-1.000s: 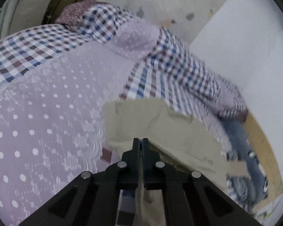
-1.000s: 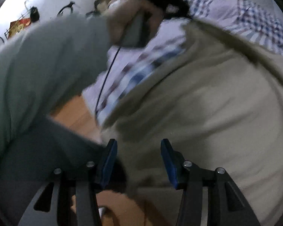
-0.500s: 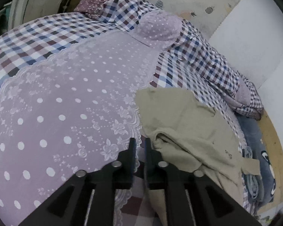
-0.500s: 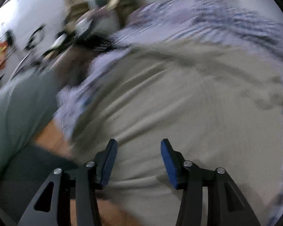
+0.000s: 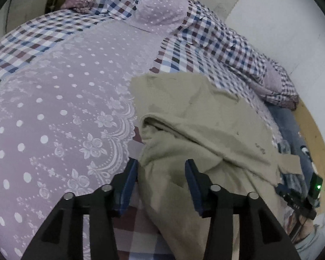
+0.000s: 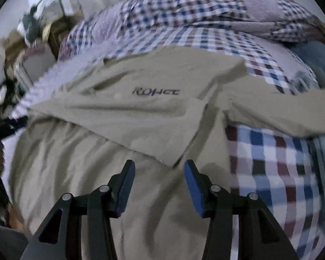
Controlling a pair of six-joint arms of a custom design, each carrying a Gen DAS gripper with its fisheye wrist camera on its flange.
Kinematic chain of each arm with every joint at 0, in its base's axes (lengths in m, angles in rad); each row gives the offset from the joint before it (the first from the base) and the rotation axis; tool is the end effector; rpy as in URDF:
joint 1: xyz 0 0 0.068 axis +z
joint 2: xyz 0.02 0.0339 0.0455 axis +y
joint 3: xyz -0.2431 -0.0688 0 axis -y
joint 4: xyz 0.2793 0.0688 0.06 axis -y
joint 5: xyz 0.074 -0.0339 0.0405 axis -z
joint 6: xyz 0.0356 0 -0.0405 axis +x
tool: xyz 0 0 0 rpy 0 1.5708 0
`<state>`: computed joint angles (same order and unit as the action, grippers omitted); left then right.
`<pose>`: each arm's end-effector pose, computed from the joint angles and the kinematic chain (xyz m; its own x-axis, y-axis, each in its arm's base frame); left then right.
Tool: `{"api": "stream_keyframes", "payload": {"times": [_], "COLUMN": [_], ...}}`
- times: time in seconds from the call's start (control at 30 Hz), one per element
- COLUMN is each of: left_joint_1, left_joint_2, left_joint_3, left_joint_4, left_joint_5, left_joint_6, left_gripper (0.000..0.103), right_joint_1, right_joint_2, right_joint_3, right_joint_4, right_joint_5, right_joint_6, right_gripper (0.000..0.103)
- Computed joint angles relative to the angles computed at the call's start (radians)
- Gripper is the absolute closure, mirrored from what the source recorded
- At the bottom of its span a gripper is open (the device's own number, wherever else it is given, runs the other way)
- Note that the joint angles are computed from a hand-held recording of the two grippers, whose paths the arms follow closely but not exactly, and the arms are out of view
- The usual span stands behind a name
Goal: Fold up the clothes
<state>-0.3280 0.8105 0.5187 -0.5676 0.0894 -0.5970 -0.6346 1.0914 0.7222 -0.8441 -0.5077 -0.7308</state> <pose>0.1965 -0.0702 0.1839 -0.8044 -0.3177 -0.5019 -0.0921 0.9015 -0.4230 0.1929 -0.1205 0.1859 -0.8161 -0.1235 -0.5646 -0.2198 0.9698 0.1056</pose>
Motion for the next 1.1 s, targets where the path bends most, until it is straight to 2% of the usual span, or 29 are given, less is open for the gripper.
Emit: {"api": "stream_keyframes", "payload": {"times": [0.03, 0.1, 0.13, 0.33, 0.5, 0.6, 0.63, 0.73, 0.77, 0.8, 0.93, 1.03, 1.1], "left_joint_1": [-0.002, 0.01, 0.016, 0.04, 0.003, 0.077, 0.108, 0.191, 0.208, 0.219, 0.314, 0.489, 0.602], "left_joint_2": [-0.001, -0.03, -0.045, -0.138, -0.168, -0.194, -0.199, -0.235, -0.245, -0.251, -0.257, -0.338, -0.389], "left_joint_3": [0.002, -0.006, -0.01, -0.018, -0.03, -0.051, -0.061, -0.104, -0.116, -0.126, -0.154, -0.209, -0.239], "left_joint_4": [-0.011, -0.038, -0.051, -0.17, -0.173, -0.166, -0.156, -0.115, -0.099, -0.082, -0.024, 0.005, 0.015], "left_joint_5": [-0.012, -0.014, -0.015, -0.019, -0.017, 0.049, 0.078, 0.195, 0.226, 0.25, 0.33, 0.443, 0.524], "left_joint_6": [-0.007, -0.025, -0.034, -0.031, -0.018, -0.014, -0.019, -0.03, -0.031, -0.031, -0.059, -0.116, -0.147], "left_gripper": [0.096, 0.097, 0.098, 0.099, 0.099, 0.092, 0.085, 0.068, 0.064, 0.057, 0.056, 0.055, 0.054], "right_joint_1": [0.027, 0.076, 0.094, 0.0, -0.039, -0.039, -0.038, 0.011, 0.053, 0.138, 0.498, 0.767, 0.918], "right_joint_2": [0.019, 0.022, 0.013, -0.037, -0.023, -0.055, -0.067, -0.124, -0.137, -0.142, -0.078, 0.083, 0.219], "right_joint_3": [0.0, -0.016, -0.028, -0.008, 0.018, 0.047, 0.059, 0.119, 0.145, 0.181, 0.295, 0.409, 0.494], "right_joint_4": [0.03, 0.093, 0.12, 0.072, 0.01, -0.035, -0.05, -0.138, -0.17, -0.203, -0.202, -0.127, -0.073], "right_joint_5": [0.026, 0.081, 0.106, 0.137, 0.26, 0.314, 0.323, 0.242, 0.207, 0.176, 0.157, 0.172, 0.221], "right_joint_6": [0.008, 0.024, 0.028, -0.065, -0.141, -0.105, -0.088, -0.017, 0.016, 0.073, 0.297, 0.467, 0.558], "right_gripper": [0.058, 0.091, 0.102, 0.103, 0.101, 0.096, 0.095, 0.076, 0.065, 0.06, 0.06, 0.06, 0.06]}}
